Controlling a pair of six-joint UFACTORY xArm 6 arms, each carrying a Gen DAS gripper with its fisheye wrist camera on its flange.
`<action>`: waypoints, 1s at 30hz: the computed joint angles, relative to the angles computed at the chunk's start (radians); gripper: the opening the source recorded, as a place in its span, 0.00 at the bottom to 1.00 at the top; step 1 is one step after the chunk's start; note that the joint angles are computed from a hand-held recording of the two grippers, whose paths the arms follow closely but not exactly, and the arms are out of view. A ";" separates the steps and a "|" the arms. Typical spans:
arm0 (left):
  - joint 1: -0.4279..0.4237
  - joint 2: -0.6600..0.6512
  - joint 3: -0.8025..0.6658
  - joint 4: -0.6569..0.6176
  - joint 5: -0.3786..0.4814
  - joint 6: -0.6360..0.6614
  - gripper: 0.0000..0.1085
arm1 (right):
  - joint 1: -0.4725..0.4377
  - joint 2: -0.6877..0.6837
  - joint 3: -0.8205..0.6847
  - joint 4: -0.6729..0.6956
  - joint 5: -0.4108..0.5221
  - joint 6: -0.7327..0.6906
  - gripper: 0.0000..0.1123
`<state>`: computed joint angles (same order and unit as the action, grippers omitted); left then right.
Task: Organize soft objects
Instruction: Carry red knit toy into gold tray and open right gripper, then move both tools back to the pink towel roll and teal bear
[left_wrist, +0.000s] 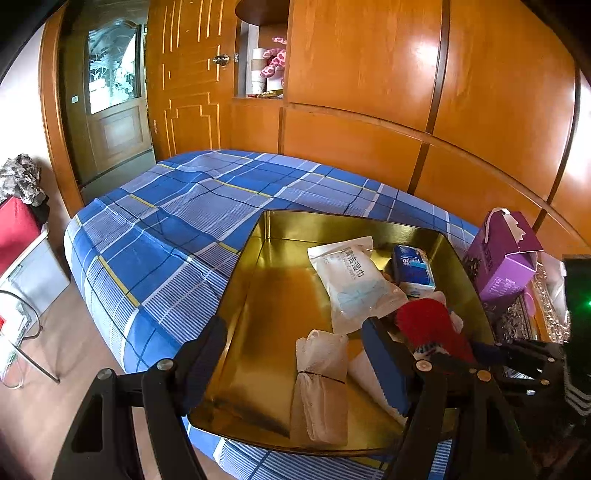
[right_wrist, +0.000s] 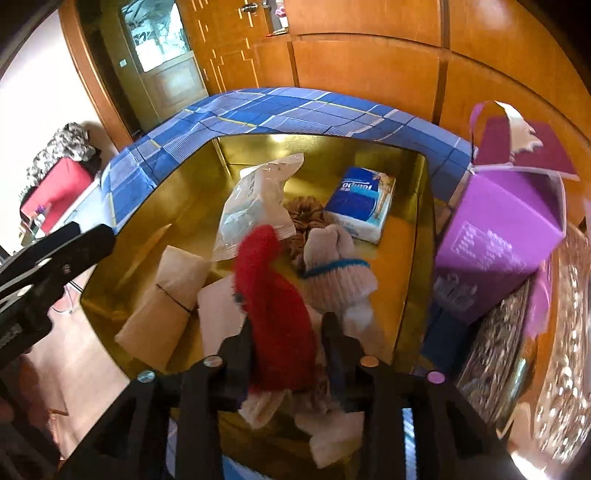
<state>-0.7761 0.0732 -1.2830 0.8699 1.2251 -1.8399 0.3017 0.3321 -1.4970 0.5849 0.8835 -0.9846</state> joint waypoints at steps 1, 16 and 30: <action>0.001 0.000 -0.001 0.000 -0.002 0.000 0.70 | -0.005 -0.014 0.014 0.014 -0.002 -0.009 0.34; -0.041 0.039 -0.081 0.054 0.028 0.049 0.70 | -0.061 -0.240 0.233 0.201 -0.149 -0.185 0.39; -0.091 0.128 -0.227 0.069 0.045 0.168 0.70 | -0.231 -0.294 0.248 0.370 -0.155 -0.262 0.39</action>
